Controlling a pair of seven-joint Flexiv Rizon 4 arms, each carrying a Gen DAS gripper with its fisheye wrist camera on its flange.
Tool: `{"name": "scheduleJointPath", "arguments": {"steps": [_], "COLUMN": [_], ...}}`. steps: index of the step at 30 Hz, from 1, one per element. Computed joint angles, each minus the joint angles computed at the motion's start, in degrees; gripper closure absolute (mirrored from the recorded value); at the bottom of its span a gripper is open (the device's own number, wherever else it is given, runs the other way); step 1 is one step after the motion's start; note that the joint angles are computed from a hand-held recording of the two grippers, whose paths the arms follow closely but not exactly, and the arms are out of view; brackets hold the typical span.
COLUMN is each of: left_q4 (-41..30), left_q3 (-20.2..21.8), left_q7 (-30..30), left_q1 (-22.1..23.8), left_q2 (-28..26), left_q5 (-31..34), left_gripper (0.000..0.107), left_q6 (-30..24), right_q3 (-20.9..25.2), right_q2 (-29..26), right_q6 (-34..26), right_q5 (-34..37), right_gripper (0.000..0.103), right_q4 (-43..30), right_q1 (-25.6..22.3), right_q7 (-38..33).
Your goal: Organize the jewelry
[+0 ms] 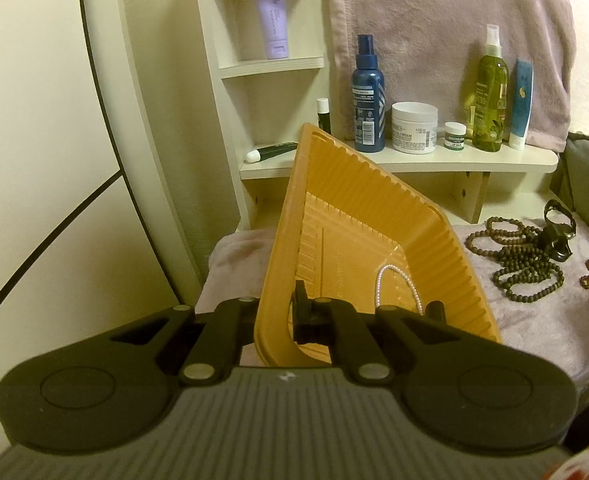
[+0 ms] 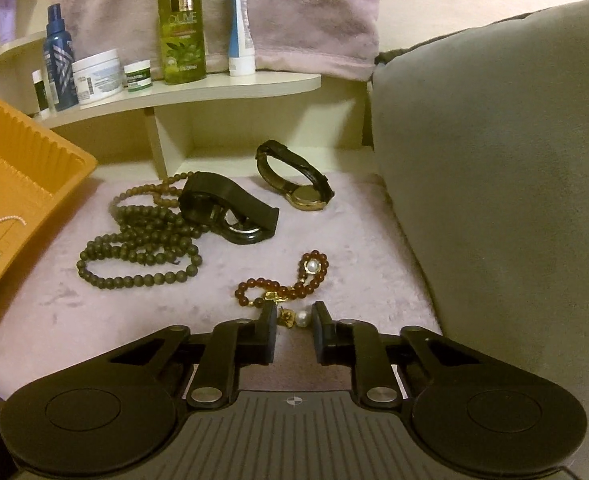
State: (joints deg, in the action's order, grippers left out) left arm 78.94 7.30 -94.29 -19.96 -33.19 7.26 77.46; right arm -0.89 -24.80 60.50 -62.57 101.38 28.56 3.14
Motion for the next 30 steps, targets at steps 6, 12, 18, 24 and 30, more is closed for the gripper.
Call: {"name": "scheduleJointPath", "arguments": {"steps": [6,12,18,24,30], "left_q4": [0.00,0.04,0.05,0.50,0.83], "left_q3": [-0.04,-0.13,-0.27,-0.35,-0.49], "left_q7": [0.00,0.09,0.00,-0.04,0.18], "left_q1": [0.02,0.10,0.22,0.29,0.40], "left_q2": [-0.01,-0.01,-0.07,-0.07,-0.08], "left_q5": [0.00,-0.02,-0.25,-0.53,-1.11], "left_gripper": [0.101,0.101,0.101,0.101,0.101], "left_q6": [0.04,0.13,0.20,0.86,1.30], "right_q3": [0.24,0.25,1.88,6.65,8.59], "right_q2": [0.60,-1.84,-8.74,-14.42,-17.09], "right_q6": [0.11,10.05,18.01,18.33,17.07], "right_q5": [-1.43,-1.61,5.82,15.38,22.22], "right_gripper": [0.085,0.085,0.085,0.085,0.085], "right_q4": [-0.36,-5.45,-14.92,-22.55,-26.27], "right_q1": [0.19,0.37,2.45,2.98,3.59], "right_q7": [0.32,-1.20,-13.25,-25.94,-33.03]}}
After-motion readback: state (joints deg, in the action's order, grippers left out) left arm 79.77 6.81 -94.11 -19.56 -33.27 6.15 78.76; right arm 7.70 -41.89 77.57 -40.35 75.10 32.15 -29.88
